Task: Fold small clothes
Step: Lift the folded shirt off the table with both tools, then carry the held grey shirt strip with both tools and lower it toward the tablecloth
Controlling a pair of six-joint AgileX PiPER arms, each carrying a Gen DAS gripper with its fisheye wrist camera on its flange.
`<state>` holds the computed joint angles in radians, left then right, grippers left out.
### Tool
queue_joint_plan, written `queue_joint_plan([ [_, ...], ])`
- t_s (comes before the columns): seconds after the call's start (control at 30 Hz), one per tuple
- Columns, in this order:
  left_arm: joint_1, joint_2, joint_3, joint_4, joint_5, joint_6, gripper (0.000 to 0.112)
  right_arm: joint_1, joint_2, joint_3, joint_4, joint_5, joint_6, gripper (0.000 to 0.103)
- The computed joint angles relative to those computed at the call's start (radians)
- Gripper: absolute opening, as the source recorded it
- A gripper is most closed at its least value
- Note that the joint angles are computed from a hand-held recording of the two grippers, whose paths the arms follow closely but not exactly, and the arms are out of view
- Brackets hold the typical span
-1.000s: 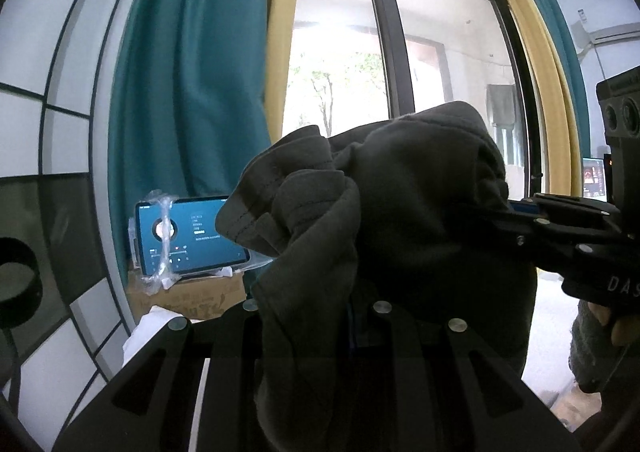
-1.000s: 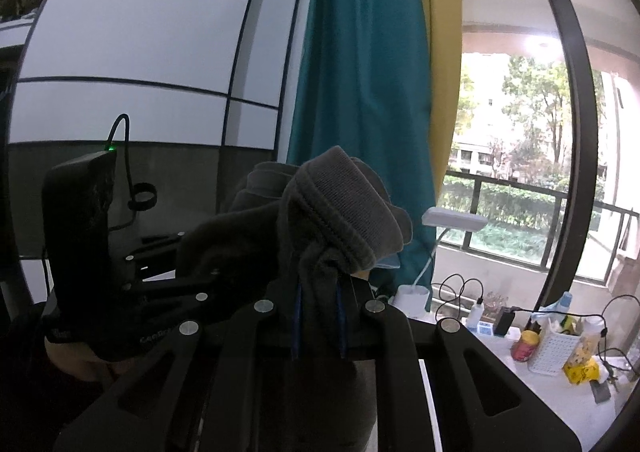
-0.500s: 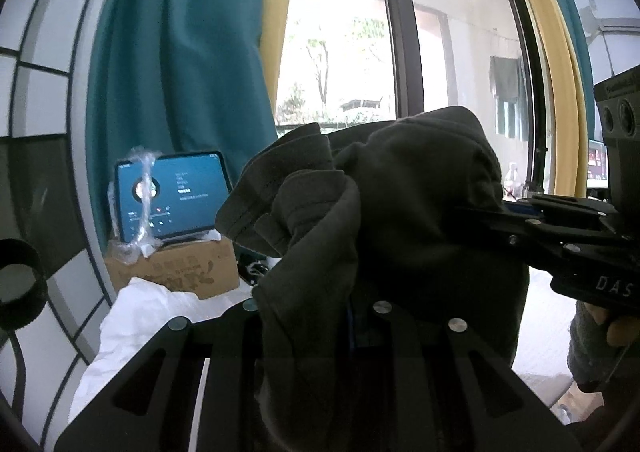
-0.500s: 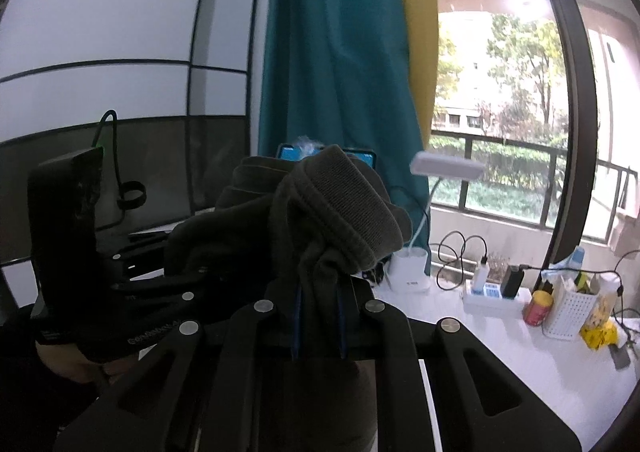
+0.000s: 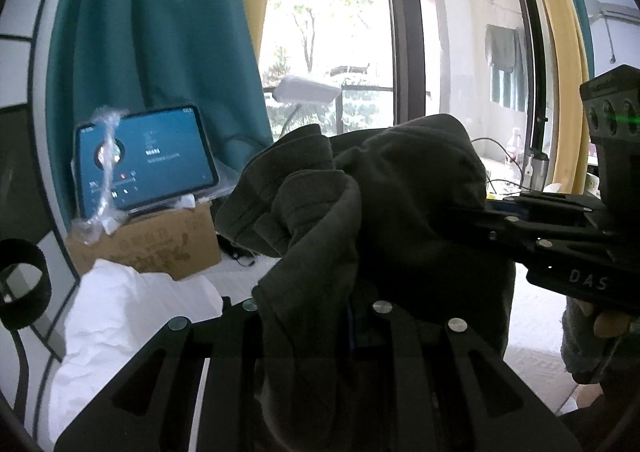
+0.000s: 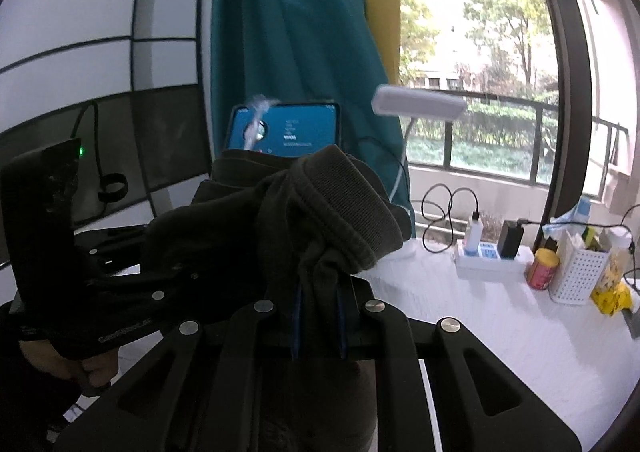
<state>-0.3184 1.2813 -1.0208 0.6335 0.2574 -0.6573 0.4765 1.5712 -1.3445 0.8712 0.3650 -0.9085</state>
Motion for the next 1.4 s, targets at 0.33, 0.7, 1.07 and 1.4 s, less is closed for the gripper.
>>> queue_joint_plan([
  [0.33,0.071,0.128,-0.064,-0.31,-0.039,0.305,0.018,-0.035,0.143,-0.098,-0.035,0.031,0.046,0.015],
  [0.7,0.146,0.279,-0.145,-0.622,-0.031,0.621,0.018,-0.056,0.346,-0.298,-0.138,0.108,0.177,0.015],
  [1.07,0.207,0.437,-0.272,-0.777,0.061,0.762,0.018,-0.084,0.605,-0.6,-0.217,0.258,0.315,0.015],
  [1.4,0.224,0.561,-0.396,-0.792,0.168,0.75,0.018,-0.113,0.806,-0.865,-0.291,0.43,0.472,0.015],
])
